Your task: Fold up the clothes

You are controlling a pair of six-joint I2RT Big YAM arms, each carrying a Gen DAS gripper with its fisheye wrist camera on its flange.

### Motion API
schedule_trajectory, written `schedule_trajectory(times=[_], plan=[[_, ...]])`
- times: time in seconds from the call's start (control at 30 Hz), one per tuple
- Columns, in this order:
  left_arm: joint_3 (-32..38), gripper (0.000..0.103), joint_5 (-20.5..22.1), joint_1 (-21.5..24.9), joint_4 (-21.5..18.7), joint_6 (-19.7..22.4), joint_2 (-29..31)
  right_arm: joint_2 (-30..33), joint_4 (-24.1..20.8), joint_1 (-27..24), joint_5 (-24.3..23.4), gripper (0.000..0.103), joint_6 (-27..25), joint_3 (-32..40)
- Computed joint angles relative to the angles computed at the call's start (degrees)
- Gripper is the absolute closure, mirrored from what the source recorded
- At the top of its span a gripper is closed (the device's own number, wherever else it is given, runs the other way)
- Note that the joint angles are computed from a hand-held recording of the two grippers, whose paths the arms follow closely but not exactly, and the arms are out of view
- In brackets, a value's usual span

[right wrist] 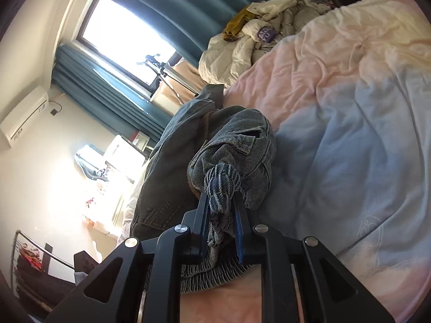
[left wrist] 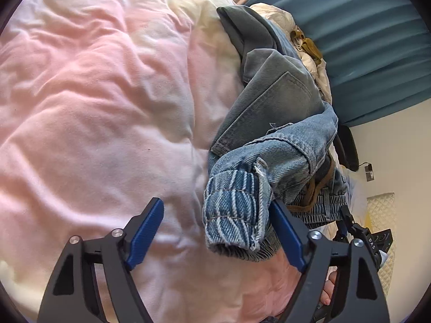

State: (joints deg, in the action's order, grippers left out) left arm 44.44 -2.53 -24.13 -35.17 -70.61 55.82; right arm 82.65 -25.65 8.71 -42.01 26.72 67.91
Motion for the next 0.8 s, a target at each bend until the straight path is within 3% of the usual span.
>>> schedule_trajectory(times=[0.17, 0.33, 0.5, 0.57, 0.8], plan=[[-0.61, 0.042, 0.42, -0.19, 1.79, 0.54, -0.74, 2.57, 1.75, -1.78, -2.37, 0.073, 7.31, -0.42], [-0.19, 0.044, 1.5, 0.43, 3.29, 1.86, -0.07, 3.76, 6.89, -3.26, -5.72, 0.069, 15.16, -1.88], [0.86, 0.044, 4.26, 1.58, 5.61, 2.04, 1.78, 3.4, 8.12, -2.77, -4.11, 0.07, 13.36, -2.04], [0.88, 0.043, 4.5, 1.67, 5.76, 1.97, 1.76, 2.47, 9.35, -2.5, -3.73, 0.075, 12.05, -2.43], [-1.4, 0.042, 8.66, 3.33, 9.63, -1.07, 0.55, -0.19, 6.86, -1.1, -0.18, 0.089, 6.28, -2.6]])
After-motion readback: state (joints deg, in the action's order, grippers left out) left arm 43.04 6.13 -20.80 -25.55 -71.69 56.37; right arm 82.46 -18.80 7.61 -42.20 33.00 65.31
